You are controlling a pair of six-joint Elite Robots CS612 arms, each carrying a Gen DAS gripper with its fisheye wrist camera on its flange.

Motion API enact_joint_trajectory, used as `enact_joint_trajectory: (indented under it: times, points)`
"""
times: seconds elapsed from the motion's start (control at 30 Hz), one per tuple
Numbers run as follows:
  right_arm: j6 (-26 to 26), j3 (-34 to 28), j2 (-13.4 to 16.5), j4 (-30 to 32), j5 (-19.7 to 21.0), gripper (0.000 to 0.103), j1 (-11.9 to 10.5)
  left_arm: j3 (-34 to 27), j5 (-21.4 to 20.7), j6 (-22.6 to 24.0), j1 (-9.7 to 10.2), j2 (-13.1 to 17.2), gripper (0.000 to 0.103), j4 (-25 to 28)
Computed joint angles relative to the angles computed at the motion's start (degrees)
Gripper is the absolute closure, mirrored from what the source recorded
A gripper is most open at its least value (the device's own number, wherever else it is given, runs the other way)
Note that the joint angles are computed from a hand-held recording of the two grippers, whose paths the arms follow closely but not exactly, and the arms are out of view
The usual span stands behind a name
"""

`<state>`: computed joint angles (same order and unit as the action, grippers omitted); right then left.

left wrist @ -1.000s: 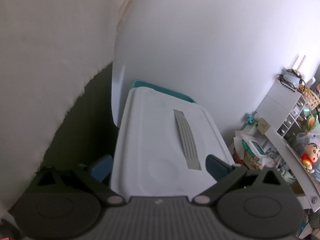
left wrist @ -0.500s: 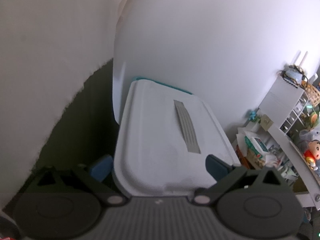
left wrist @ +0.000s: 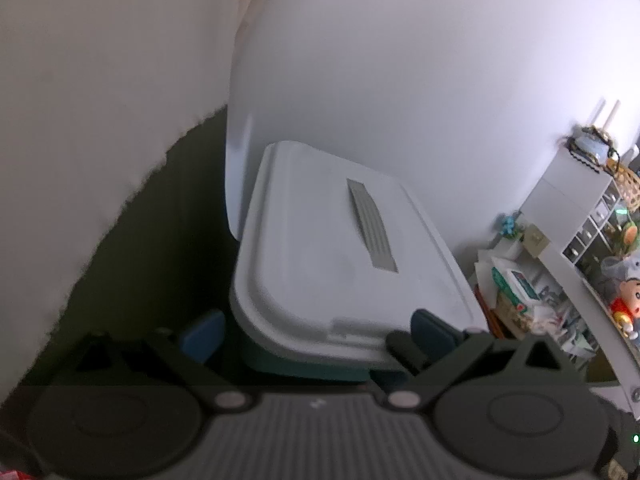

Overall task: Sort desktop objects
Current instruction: 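Tilt the teal lidded box down upright onto the black board with the right tool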

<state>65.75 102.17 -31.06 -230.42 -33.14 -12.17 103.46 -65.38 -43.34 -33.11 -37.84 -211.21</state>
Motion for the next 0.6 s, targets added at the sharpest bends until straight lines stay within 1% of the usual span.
enact_joint_trajectory:
  times: [0.23, 0.37, 0.5, 0.6]
  points:
    - [1.73, -1.66, 0.53, -0.04, -0.21, 0.081, 0.11, -0.78, -0.36, 0.24, 0.17, 0.83, 0.002, 0.25]
    - [1.72, -2.31, 0.65, 0.79, 0.28, 0.081, 0.01, -1.23, -0.53, 0.37, 0.21, 1.24, 0.002, 0.27]
    - [1.50, -2.82, 0.68, 1.61, 0.17, 0.080, 0.09, -0.38, -0.74, 0.49, 0.42, 1.19, 0.002, -0.57]
    - [2.10, -3.21, 0.82, 1.59, -0.01, 0.080, 0.15, -0.82, -1.08, 0.50, 0.60, 1.36, 0.002, -0.24]
